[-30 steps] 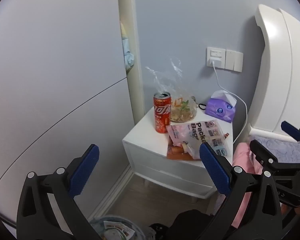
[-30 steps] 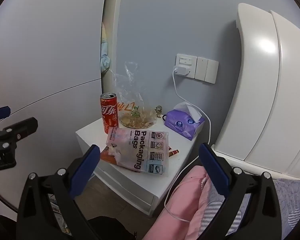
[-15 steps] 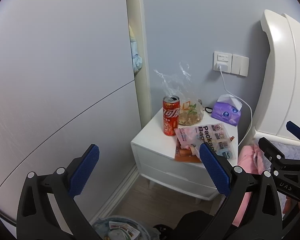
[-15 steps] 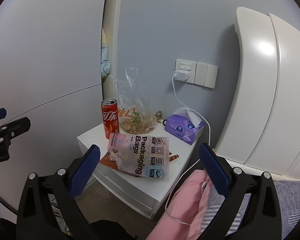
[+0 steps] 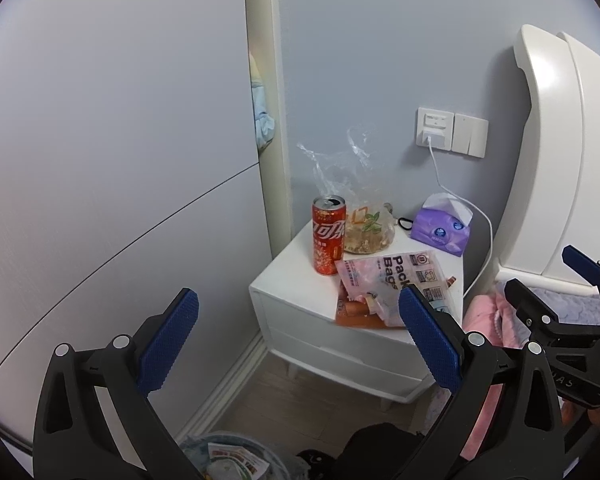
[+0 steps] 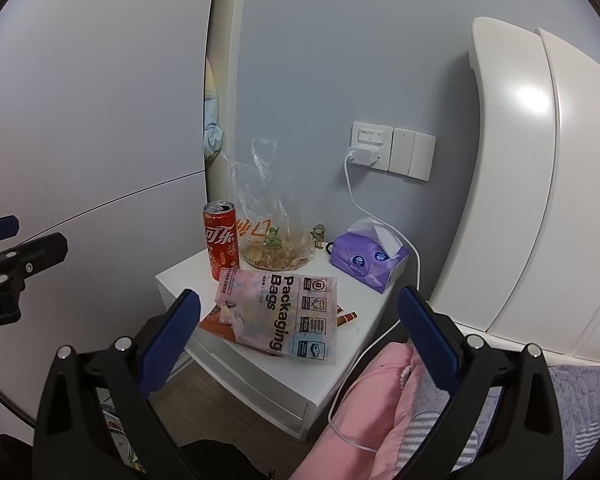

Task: Collect trash
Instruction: 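Move both tools toward the red can on the nightstand, then approach the red can with the right gripper open around it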

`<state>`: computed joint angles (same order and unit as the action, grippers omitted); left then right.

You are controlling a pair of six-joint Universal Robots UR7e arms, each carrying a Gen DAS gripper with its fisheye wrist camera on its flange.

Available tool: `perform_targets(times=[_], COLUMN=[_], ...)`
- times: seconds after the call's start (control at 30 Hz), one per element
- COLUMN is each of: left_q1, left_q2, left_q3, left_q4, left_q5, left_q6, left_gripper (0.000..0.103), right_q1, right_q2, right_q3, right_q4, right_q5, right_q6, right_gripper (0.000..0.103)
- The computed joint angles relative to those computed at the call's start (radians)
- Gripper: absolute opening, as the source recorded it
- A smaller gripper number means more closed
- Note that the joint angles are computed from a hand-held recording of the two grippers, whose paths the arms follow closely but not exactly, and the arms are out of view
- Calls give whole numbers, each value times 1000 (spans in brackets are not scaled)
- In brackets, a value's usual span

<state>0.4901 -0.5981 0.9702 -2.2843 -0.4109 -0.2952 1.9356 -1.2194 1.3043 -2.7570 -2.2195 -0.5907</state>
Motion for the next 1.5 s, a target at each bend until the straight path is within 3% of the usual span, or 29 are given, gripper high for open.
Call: perform_targets(times=[0.2, 0.6, 0.8, 1.07, 1.23, 1.5], left_q1=[-7, -3, 7, 23, 30, 57], left_q2=[12, 25, 37, 33, 43, 98], left_q3=[6, -52, -49, -9, -14, -92], left_q4=[-114, 106, 91, 65, 73, 7], left_q5=[-1, -38, -47, -74, -45, -88], left_q6=[76, -57, -30, -1, 3, 102], left_gripper=[97, 97, 97, 97, 97, 97], right_q1=[2, -1, -13, -34, -39, -63], right_q2=[-7, -10, -14, -34, -32, 23], right_q3=[9, 18, 13, 22, 25, -78], right_q4=[1, -17, -4, 56, 45, 115], right_q5=[6, -7, -15, 59, 85, 183], right_q6=[-3, -7, -2, -4, -35, -38], right_gripper=[96, 96, 96, 96, 96, 96])
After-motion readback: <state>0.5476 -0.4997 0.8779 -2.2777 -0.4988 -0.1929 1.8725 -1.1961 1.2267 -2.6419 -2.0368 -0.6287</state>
